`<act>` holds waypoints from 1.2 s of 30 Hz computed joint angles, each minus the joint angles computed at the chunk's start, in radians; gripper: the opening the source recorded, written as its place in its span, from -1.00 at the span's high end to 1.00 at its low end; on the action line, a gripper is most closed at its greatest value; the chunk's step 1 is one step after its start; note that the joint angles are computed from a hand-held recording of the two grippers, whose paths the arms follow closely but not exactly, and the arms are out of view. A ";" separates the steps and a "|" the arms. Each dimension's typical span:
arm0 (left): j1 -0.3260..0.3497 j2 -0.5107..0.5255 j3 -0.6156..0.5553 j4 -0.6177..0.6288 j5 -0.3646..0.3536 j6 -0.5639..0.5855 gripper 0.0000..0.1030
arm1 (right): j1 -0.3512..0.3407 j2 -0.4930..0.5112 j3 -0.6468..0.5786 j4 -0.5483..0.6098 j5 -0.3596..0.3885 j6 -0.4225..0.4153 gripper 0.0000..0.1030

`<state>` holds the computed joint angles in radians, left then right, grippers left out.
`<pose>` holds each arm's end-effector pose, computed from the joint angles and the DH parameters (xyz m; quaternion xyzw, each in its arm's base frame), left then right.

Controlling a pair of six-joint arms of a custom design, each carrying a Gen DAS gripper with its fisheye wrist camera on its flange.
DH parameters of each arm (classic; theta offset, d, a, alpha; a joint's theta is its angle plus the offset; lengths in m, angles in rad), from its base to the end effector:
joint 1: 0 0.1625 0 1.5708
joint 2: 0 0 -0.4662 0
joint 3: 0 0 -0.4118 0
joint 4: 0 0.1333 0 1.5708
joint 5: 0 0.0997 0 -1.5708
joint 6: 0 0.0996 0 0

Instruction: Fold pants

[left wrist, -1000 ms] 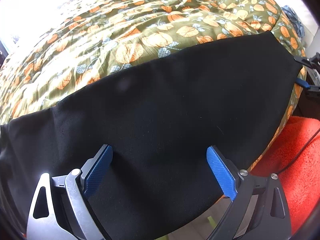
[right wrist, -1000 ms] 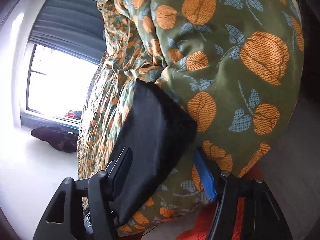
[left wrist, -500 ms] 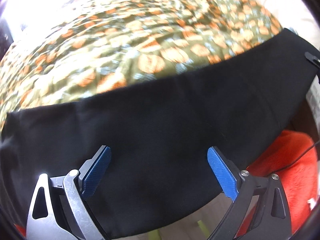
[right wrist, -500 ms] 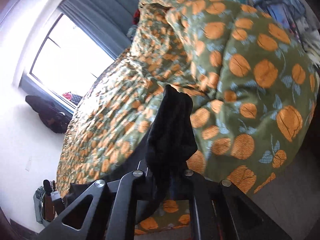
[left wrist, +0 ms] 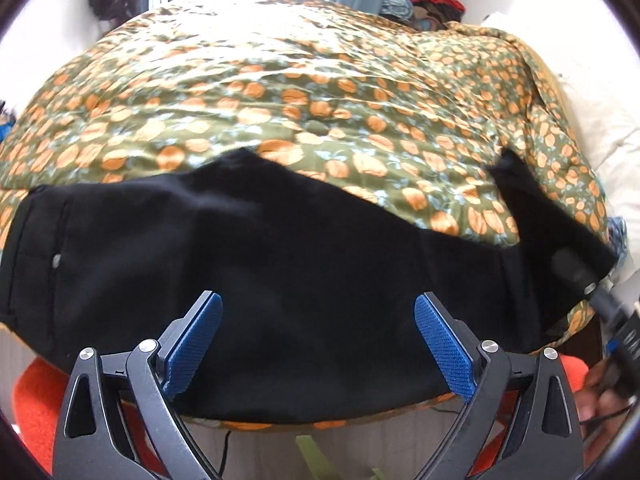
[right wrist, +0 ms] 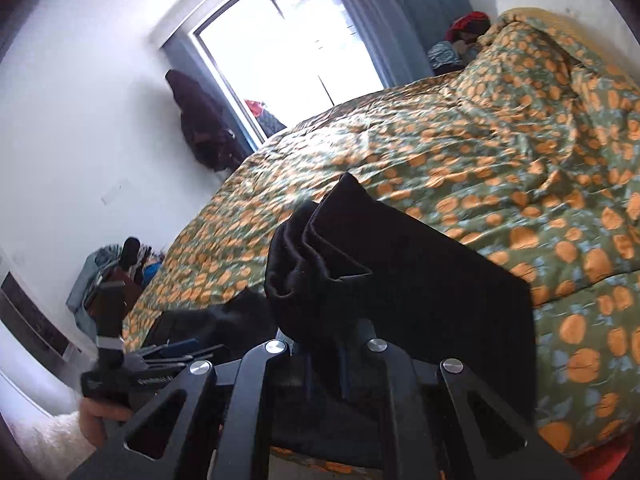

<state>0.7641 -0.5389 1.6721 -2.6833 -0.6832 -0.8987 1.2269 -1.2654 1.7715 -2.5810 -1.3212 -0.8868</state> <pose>-0.3402 -0.6177 -0.0362 -0.0371 0.9023 -0.3172 0.2895 -0.0652 -0.6504 0.3711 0.2875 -0.9174 0.2716 0.0444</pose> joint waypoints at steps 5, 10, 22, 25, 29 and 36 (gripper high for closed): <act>-0.012 -0.065 0.147 -0.059 -0.010 -0.106 -0.89 | 0.006 0.081 0.061 0.055 -0.253 -0.141 -0.11; -0.031 -0.036 0.205 -0.225 -0.075 -0.077 -0.87 | -0.034 -0.034 0.084 0.066 -0.217 -0.235 -0.37; 0.010 0.166 -0.128 -0.171 -0.249 0.331 0.34 | -0.144 -0.123 0.104 -0.082 -0.138 -0.184 -0.62; 0.011 0.179 -0.153 -0.098 -0.227 0.293 0.34 | -0.142 -0.112 0.088 -0.041 -0.142 -0.186 -0.62; 0.023 0.191 -0.174 -0.048 -0.236 0.257 0.34 | -0.140 -0.106 0.088 -0.030 -0.123 -0.205 -0.62; 0.011 0.169 -0.140 -0.090 -0.226 0.230 0.90 | -0.150 -0.104 0.078 -0.039 -0.092 -0.173 -0.62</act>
